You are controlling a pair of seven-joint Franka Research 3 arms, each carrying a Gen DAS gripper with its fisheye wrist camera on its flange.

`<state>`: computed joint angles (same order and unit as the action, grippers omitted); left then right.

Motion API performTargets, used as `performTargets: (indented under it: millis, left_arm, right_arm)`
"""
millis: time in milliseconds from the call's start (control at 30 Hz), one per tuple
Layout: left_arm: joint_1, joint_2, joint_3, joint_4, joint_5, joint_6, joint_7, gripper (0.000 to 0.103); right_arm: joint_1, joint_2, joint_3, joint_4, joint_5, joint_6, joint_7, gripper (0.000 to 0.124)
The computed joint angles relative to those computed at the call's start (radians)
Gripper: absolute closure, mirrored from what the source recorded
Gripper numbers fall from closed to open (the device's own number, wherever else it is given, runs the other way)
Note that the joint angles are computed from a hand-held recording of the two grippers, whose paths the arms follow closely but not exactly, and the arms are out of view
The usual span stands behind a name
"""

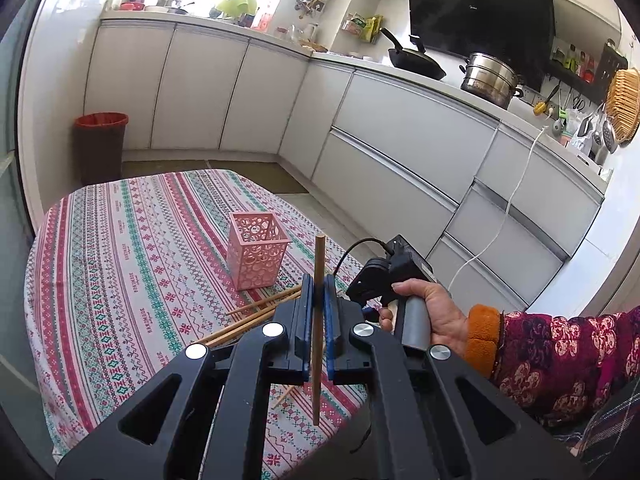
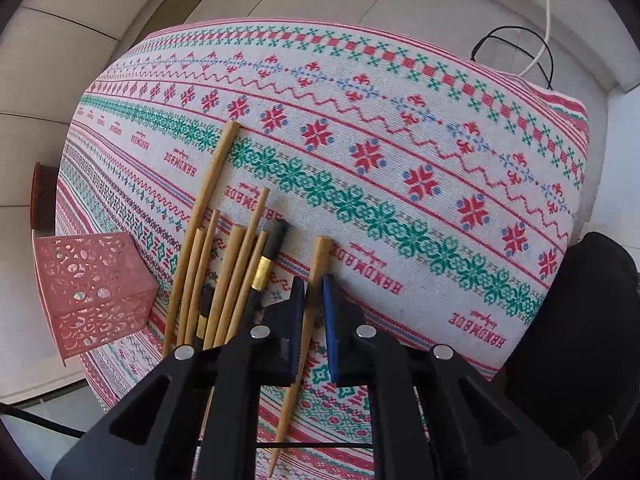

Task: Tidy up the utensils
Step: 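Lift the chopstick upright with the left tool toward the pink holder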

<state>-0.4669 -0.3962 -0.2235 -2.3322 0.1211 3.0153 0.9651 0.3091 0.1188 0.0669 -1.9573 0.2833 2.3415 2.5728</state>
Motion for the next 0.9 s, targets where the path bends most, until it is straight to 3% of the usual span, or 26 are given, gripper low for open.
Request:
performTargets:
  millis: [167, 300, 400, 533, 667, 900]
  left_arm:
    - [0.014, -0.007, -0.014, 0.001, 0.012, -0.009, -0.019, 0.099]
    - [0.026, -0.019, -0.019, -0.006, 0.018, -0.017, -0.039, 0.099]
    - [0.045, -0.028, -0.029, -0.010, 0.027, -0.027, -0.066, 0.099]
    - [0.076, -0.041, -0.051, -0.011, 0.044, -0.036, -0.123, 0.099]
    - [0.129, -0.045, -0.096, 0.018, 0.094, -0.067, -0.198, 0.099]
    - [0.220, -0.029, -0.185, 0.097, 0.217, -0.112, -0.362, 0.099]
  right_arm:
    - [-0.008, 0.002, 0.001, -0.009, 0.034, 0.008, -0.068, 0.114]
    - [0.032, 0.051, 0.000, 0.089, -0.109, -0.071, 0.024, 0.111]
    - [0.057, 0.060, 0.000, 0.108, -0.169, -0.078, 0.077, 0.112]
    - [0.047, 0.013, 0.008, 0.008, -0.102, 0.052, 0.035, 0.116]
    - [0.025, -0.061, 0.020, -0.103, 0.018, 0.177, -0.102, 0.116]
    - [0.024, -0.261, 0.035, -0.236, -0.026, 0.307, -0.287, 0.116]
